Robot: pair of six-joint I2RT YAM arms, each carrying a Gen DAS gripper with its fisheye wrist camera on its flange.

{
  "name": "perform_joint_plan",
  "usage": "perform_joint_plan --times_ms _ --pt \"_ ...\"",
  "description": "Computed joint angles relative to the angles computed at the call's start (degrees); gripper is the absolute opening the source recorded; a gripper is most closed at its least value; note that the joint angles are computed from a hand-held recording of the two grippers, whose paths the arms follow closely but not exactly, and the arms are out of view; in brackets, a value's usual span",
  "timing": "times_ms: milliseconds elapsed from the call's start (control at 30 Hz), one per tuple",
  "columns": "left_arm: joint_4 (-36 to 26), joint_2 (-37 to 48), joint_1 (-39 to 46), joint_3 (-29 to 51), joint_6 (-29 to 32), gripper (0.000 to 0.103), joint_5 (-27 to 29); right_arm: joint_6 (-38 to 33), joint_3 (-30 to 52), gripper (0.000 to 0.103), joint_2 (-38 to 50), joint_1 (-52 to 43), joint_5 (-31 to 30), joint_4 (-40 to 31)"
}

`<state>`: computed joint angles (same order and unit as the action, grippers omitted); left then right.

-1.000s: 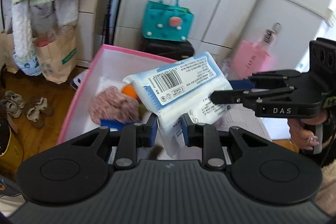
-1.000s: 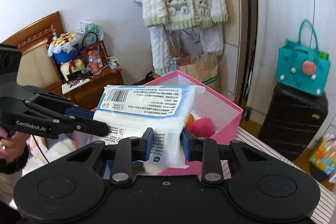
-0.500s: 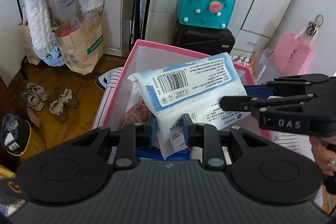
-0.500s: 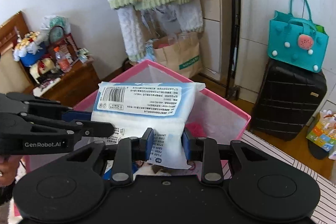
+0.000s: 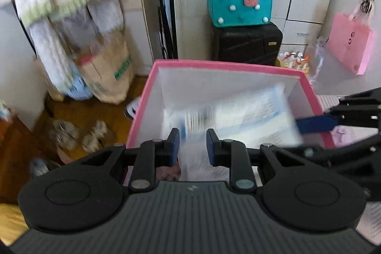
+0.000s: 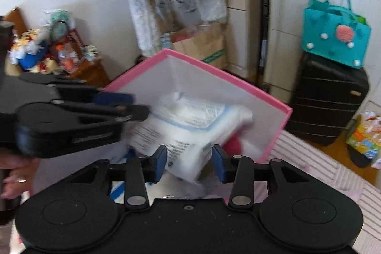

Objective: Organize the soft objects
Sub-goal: 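Open the left tool to drop the white wet-wipe pack into the box, then lift the left tool out of the box toward the lilac plush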

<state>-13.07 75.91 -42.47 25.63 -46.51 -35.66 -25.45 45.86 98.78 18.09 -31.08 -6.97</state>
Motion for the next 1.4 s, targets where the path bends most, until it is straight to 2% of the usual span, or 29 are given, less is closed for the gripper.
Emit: perform_joint_plan --times_ms 133,300,500,600,700,767,900,1033,1100,1400 --pt "-1.8 -1.6 -1.3 -0.6 -1.7 0.023 -0.6 -2.6 -3.5 0.048 -4.0 -1.2 -1.7 1.1" --pt "-7.6 -5.6 -4.5 -1.2 -5.5 0.023 -1.9 -5.2 -6.3 0.050 -8.5 -3.9 -3.5 -0.5" --pt "-13.6 -10.5 -8.9 -1.2 -8.7 0.024 0.0 -11.4 -7.1 0.053 -12.8 -8.4 -8.0 -9.4" --pt "-19.7 -9.1 -13.1 1.4 -12.3 0.024 -1.9 -13.8 -7.5 0.054 -15.2 -9.9 -9.3 -13.4" --pt "-23.8 -11.7 -16.4 2.5 -14.3 0.025 -0.2 -17.3 -8.3 0.055 -18.5 -12.5 -11.0 -18.4" --pt "-26.3 -12.5 -19.1 3.7 -16.1 0.029 0.4 -21.9 -7.0 0.056 -19.0 -15.4 -13.8 -24.2" --pt "-32.8 -7.9 -25.1 8.5 -22.2 0.030 -1.0 -30.6 -5.1 0.057 -20.0 -20.8 -17.8 -34.7" --pt "-38.3 -7.4 -31.2 11.7 -28.3 0.042 -0.9 -37.2 -5.3 0.058 -23.2 -25.6 -18.5 -41.0" --pt "-41.5 -6.3 -34.3 13.9 -31.8 0.042 -0.6 -40.8 -5.2 0.059 -24.8 -27.9 -18.6 -44.5" --pt "-52.8 1.3 -47.5 24.7 -42.7 0.054 -0.9 -65.9 -2.5 0.064 -26.2 -43.7 -18.5 -64.2"
